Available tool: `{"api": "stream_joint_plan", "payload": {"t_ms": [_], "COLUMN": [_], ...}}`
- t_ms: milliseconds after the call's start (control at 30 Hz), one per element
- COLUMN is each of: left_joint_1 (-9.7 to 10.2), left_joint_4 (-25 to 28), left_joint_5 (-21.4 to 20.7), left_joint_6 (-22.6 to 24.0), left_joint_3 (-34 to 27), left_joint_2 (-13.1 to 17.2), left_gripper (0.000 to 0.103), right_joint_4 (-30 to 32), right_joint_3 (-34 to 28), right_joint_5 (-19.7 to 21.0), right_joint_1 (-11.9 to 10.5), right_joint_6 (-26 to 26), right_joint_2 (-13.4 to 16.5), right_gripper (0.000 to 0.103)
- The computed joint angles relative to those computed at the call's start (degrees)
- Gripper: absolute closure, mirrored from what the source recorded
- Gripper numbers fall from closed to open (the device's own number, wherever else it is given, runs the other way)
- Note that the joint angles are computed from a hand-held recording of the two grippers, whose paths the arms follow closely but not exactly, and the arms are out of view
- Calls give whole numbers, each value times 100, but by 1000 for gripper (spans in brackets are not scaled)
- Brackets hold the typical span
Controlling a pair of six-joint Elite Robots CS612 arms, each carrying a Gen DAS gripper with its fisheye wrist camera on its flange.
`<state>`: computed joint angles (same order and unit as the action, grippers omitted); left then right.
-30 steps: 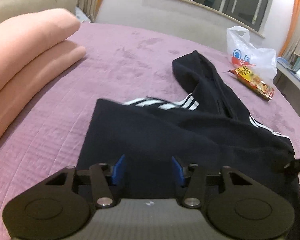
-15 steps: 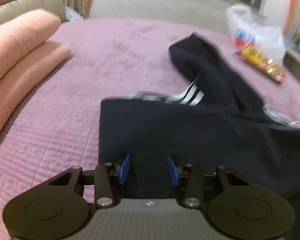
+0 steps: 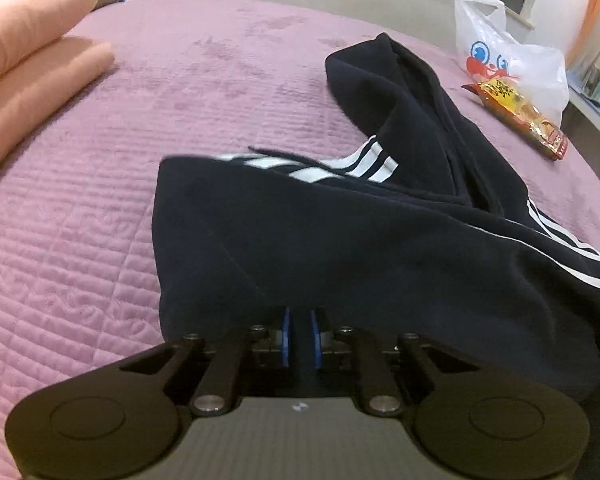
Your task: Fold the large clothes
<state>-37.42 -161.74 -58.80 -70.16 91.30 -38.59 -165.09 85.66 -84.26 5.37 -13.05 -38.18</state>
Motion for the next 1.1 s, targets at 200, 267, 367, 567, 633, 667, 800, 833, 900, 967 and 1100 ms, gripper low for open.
{"api": "stream_joint_plan", "payload": {"t_ms": [200, 267, 367, 567, 633, 667, 800, 833, 900, 967, 1100], "left_joint_1": [-51, 78, 347, 920, 1083, 1173, 1422, 1458, 1535, 1612, 1691], "left_joint_4": [-1110, -1564, -1597, -1194, -1129, -1190, -1364, -1242, -1123, -1227, -1199], "left_joint_5": [717, 758, 504, -306, -687, -912, -1536, -1566, -1745, -2022, -2203], "left_joint_6": [1076, 1625, 1911, 1729, 1473, 1385, 1294, 1230, 1122, 990, 959], "left_joint_3": [21, -171, -594, -1484, -1750, -1875, -2260, -2377, -2552, -2652, -2872], "left_joint_2": [-100, -30, 117, 576, 780, 890, 1242, 1309, 1424, 1530, 1687], "left_gripper": [80, 75, 74, 57, 57, 56, 59, 58, 58, 58, 93], "right_joint_4": [-53, -494, -1085, -961, -519, -341, 138, 251, 462, 823, 1305], "right_joint_3": [173, 282, 206, -1047, -1646, -1915, -2963, -3179, -3558, -3918, -4517], "right_joint_5": [723, 1106, 1665, 2599, 2715, 2788, 2662, 2630, 2520, 2474, 1917], "right_joint_1": [-186, -241, -216, 33, 144, 183, 403, 448, 529, 606, 800], "right_joint_6": [-614, -722, -842, -811, -659, -566, -129, -24, 263, 409, 351], "right_joint_2": [-206, -296, -285, 443, 765, 913, 1488, 1603, 1810, 1984, 2297], "right_gripper": [86, 79, 72, 64, 62, 53, 44, 44, 44, 44, 53]}}
